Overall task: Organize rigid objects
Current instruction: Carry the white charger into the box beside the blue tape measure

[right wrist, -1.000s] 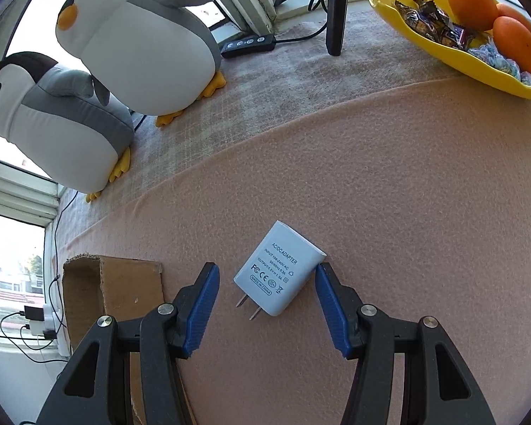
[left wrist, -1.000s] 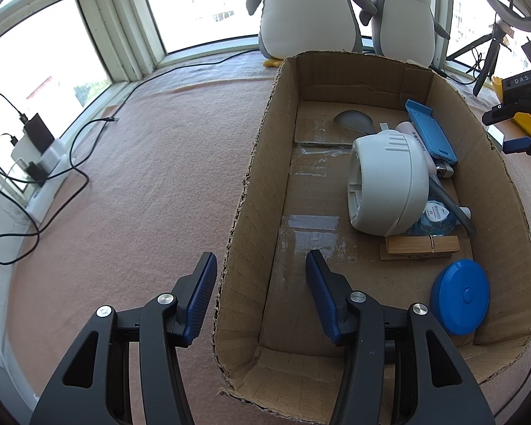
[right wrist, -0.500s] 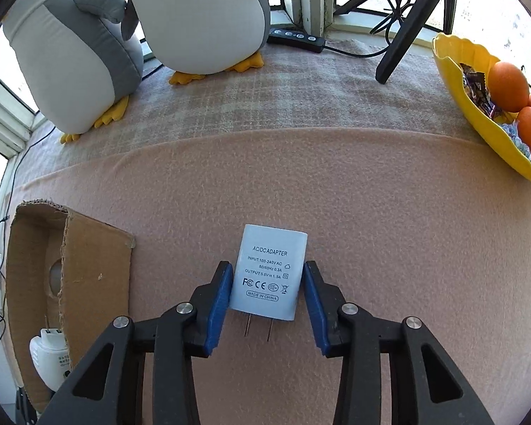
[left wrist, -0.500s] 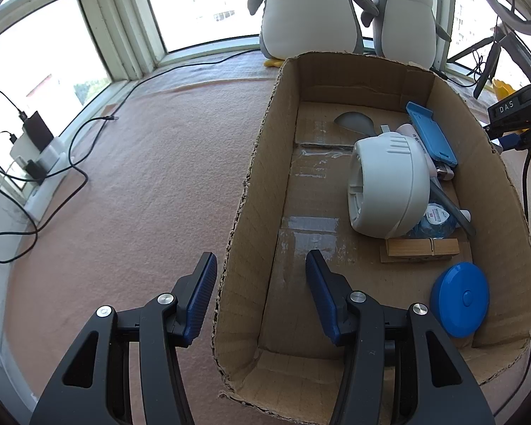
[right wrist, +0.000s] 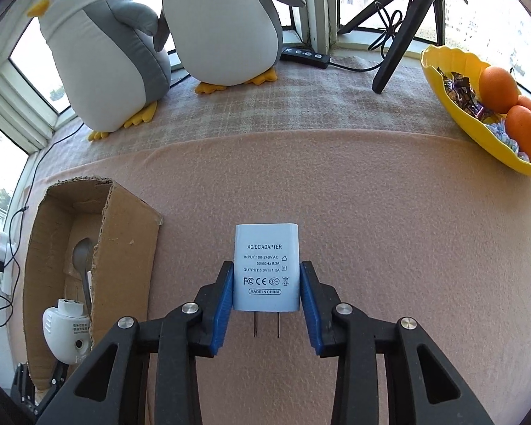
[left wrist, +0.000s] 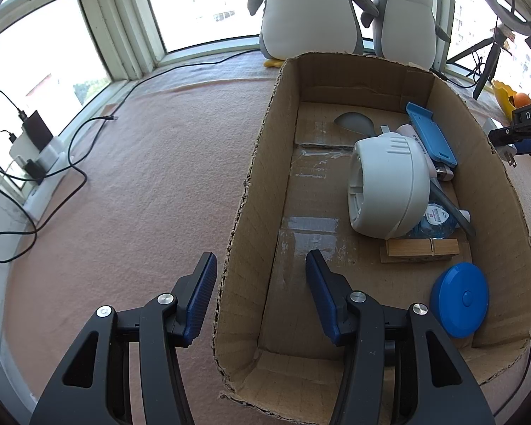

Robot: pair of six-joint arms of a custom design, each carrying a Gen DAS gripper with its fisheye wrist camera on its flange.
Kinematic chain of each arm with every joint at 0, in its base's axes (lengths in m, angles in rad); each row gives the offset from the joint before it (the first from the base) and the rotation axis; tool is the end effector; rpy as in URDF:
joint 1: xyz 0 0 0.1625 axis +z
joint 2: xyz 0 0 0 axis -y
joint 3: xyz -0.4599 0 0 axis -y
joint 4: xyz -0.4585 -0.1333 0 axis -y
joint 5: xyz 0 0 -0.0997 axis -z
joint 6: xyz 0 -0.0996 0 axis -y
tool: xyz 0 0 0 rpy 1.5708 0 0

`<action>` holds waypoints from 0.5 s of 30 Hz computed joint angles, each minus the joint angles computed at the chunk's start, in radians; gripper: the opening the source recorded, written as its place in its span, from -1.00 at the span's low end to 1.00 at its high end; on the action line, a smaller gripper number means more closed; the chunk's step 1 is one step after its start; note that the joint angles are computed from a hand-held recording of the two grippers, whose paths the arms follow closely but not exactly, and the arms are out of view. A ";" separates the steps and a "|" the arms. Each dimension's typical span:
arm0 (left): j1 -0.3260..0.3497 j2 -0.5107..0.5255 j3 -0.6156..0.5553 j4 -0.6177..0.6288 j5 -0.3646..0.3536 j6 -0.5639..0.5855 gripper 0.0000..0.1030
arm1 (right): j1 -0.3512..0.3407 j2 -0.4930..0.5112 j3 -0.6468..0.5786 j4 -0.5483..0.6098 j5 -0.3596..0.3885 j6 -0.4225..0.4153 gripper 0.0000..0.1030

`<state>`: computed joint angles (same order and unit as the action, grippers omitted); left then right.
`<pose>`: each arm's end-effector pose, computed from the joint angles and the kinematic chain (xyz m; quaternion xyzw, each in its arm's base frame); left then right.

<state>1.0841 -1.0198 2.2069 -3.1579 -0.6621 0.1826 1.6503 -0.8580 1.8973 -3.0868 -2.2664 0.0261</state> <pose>-0.0597 -0.5659 0.1116 0.2069 0.8604 -0.2416 0.3981 0.1214 -0.6492 0.0930 -0.0561 -0.9154 0.2391 0.3190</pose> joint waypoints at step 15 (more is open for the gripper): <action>0.008 -0.010 -0.006 0.020 -0.030 0.036 0.01 | 0.155 -0.168 0.183 -0.113 -0.016 0.037 -0.37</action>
<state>1.0918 -1.0294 2.2014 -3.1377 -0.6924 0.2186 1.8056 -1.0264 2.0804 -3.1994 -2.2821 0.0631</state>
